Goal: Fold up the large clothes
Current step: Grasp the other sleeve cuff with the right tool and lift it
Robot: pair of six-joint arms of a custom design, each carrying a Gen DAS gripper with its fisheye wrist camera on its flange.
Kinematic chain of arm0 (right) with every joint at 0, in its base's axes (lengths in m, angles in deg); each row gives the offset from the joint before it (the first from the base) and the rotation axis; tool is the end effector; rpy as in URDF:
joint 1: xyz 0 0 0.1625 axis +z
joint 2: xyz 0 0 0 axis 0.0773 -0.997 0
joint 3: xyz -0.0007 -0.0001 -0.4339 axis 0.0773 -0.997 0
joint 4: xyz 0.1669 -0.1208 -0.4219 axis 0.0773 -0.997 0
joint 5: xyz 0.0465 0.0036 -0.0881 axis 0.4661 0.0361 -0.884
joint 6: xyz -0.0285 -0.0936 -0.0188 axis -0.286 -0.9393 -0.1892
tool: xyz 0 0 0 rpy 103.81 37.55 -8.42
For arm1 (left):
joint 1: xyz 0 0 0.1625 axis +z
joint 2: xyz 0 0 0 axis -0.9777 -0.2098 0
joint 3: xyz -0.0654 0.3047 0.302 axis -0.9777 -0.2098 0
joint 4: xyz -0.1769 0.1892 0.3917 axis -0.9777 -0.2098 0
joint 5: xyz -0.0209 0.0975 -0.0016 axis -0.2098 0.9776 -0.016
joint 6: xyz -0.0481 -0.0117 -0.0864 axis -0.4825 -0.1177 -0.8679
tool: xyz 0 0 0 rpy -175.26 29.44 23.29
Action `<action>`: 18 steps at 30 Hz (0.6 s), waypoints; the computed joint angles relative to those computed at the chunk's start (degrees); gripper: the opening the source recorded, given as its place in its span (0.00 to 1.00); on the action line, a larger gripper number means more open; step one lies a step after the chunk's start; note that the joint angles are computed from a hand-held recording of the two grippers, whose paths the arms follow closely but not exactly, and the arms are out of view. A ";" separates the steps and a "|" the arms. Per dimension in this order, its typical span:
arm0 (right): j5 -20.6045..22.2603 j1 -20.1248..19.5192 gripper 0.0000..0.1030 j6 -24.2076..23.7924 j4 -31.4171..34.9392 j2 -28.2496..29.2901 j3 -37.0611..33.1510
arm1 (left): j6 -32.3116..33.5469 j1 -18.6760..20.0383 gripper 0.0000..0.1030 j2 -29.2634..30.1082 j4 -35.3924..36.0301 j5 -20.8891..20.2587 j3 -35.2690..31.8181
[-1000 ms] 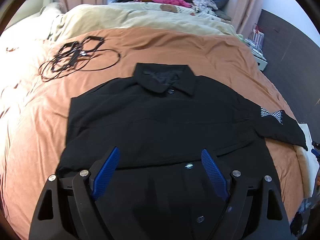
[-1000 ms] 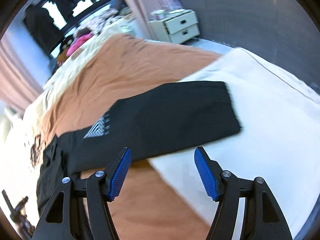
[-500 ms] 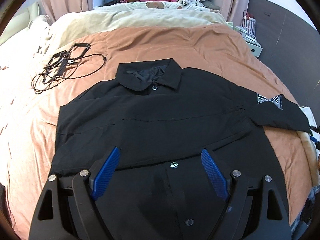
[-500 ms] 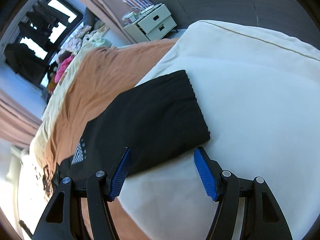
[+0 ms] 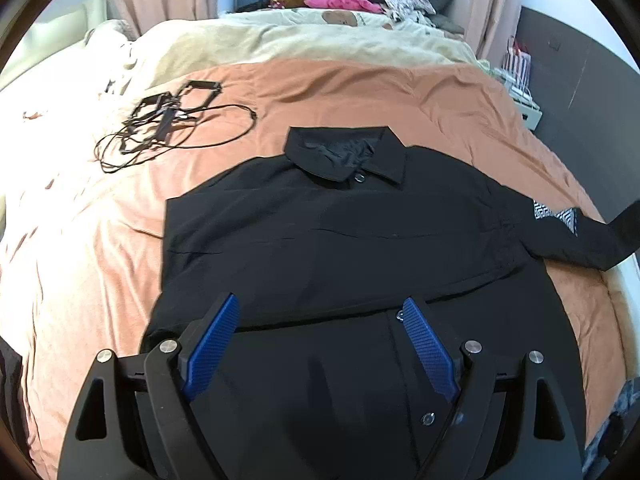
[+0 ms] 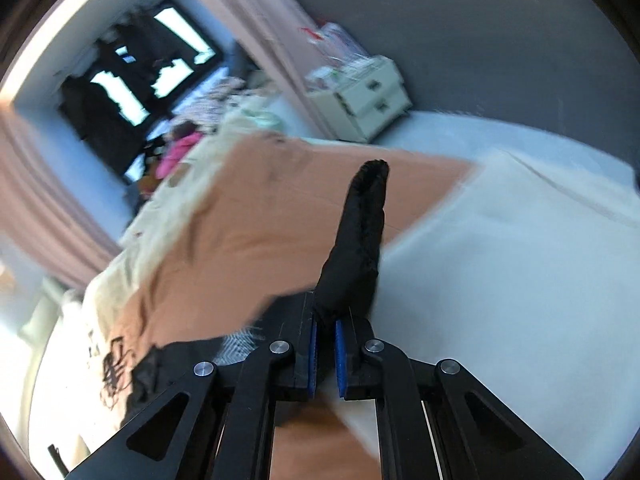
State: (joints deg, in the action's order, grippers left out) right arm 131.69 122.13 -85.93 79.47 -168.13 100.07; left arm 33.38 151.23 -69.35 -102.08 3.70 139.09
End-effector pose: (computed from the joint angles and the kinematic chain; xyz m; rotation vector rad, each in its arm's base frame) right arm 0.2666 -0.2878 0.1807 -0.5203 -2.1441 1.5814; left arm 0.0656 -0.4373 0.4690 0.6423 2.3810 -0.6480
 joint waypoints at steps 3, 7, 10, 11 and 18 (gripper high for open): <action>1.62 3.76 0.08 -3.91 1.97 4.70 -6.97 | 1.68 0.54 0.83 -0.33 0.32 1.24 -1.27; 1.62 7.91 0.08 -10.15 3.78 11.47 -16.97 | 3.24 2.11 0.83 -0.71 0.53 0.78 -3.88; 0.45 9.79 0.08 -13.22 5.86 17.21 -24.66 | 4.11 3.96 0.83 -1.00 0.46 -0.33 -5.78; -0.04 10.34 0.08 -14.06 6.82 19.42 -27.56 | 4.57 4.61 0.83 -1.07 -0.05 -0.61 -6.28; -4.08 12.40 0.07 -18.02 13.10 32.66 -45.21 | 6.75 10.64 0.83 -0.36 -0.70 -4.47 -10.76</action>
